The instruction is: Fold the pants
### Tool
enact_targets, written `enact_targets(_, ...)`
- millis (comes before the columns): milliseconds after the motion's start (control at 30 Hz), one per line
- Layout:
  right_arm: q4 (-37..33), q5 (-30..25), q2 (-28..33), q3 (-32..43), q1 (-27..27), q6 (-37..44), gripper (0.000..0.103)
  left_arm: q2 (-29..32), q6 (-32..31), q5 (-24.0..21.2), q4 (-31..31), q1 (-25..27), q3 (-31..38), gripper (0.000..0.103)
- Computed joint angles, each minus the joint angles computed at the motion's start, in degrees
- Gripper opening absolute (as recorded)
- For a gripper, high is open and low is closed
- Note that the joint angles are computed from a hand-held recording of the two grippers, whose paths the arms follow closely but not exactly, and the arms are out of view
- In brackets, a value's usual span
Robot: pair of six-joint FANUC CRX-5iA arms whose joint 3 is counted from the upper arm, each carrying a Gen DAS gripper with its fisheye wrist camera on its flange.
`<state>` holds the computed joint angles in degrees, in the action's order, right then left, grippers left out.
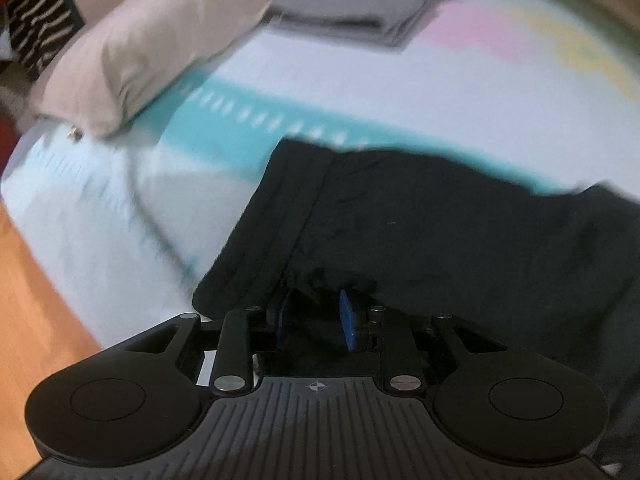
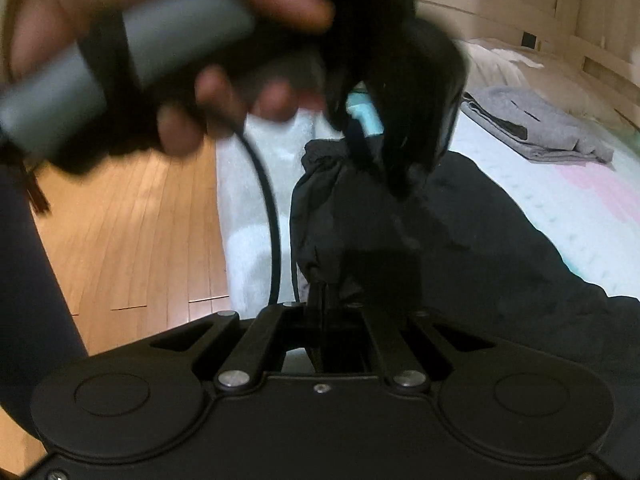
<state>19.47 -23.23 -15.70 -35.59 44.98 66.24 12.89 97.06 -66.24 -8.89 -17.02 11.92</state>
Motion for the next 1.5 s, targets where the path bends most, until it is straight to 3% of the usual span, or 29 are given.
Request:
enact_targets(67,-6.73,-2.47,-0.29,2.73,-1.41,5.26,0.015,-0.77,-0.10,1.06,-0.07,0.17,-1.11,0.026)
enact_targets(200,-14.40,-6.35,-1.95,6.27,-6.82,11.22,0.047,-0.72,1.45,0.79,-2.40,-0.98,-0.66,0.025)
enact_targets(267,-13.68,-6.44,-2.90,6.37,-10.24,9.69,0.047,-0.48,2.09,0.54,-3.49,-1.59,-0.23,0.025)
enact_targets(433,-2.62,-2.78,0.85,6.57,-19.99,-6.28,0.051,-0.08,2.98,-0.25,-4.96,-2.36,0.67,0.025)
enact_targets(533,-5.09,-5.10,5.84,11.01,-24.58,-4.92,0.053,-0.24,2.72,0.01,-4.35,-2.07,0.40,0.025)
enact_targets(633,-10.26,-7.78,10.34,15.55,-27.41,1.42,0.066,-0.26,2.72,0.10,-3.79,-1.78,0.27,0.025)
enact_targets(733,-18.75,-11.37,13.18,19.96,-29.46,10.98,0.066,-0.17,2.69,0.13,-3.46,-1.57,0.30,0.025)
enact_targets(767,-19.45,-12.44,13.52,20.47,-29.41,12.04,0.059,-0.10,2.75,0.04,-3.52,-1.60,0.40,0.025)
enact_targets(800,-20.29,-12.95,13.85,21.07,-29.79,13.62,0.034,0.00,2.95,-0.13,-3.69,-1.69,0.59,0.025)
enact_targets(833,-19.12,-11.96,13.02,19.77,-29.28,13.52,0.018,0.08,3.20,-0.27,-3.90,-1.84,0.74,0.025)
enact_targets(900,-15.61,-9.80,11.08,16.54,-27.94,11.87,0.010,0.20,3.47,-0.34,-4.25,-2.02,0.89,0.025)
enact_targets(933,-17.78,-9.41,10.57,16.48,-28.09,14.70,0.008,0.16,3.50,-0.26,-4.22,-2.03,0.80,0.025)
enact_targets(1033,-28.74,-16.21,10.17,19.90,-30.05,27.56,0.008,0.02,3.75,0.00,-4.53,-2.21,0.60,0.025)
enact_targets(1067,-29.48,-17.28,10.39,20.23,-29.87,29.32,0.009,-0.01,3.75,0.03,-4.61,-2.25,0.57,0.025)
enact_targets(1167,-24.31,-12.75,9.62,17.26,-27.95,24.80,0.017,-0.14,3.72,0.15,-4.41,-2.10,0.37,0.025)
enact_targets(1267,-23.63,-8.89,9.10,16.18,-28.84,20.06,0.046,0.05,3.70,-0.07,-4.54,-2.15,0.65,0.025)
enact_targets(1500,-41.81,-21.35,15.87,27.88,-35.58,34.82,0.046,-0.02,3.31,0.18,-4.33,-1.97,0.45,0.025)
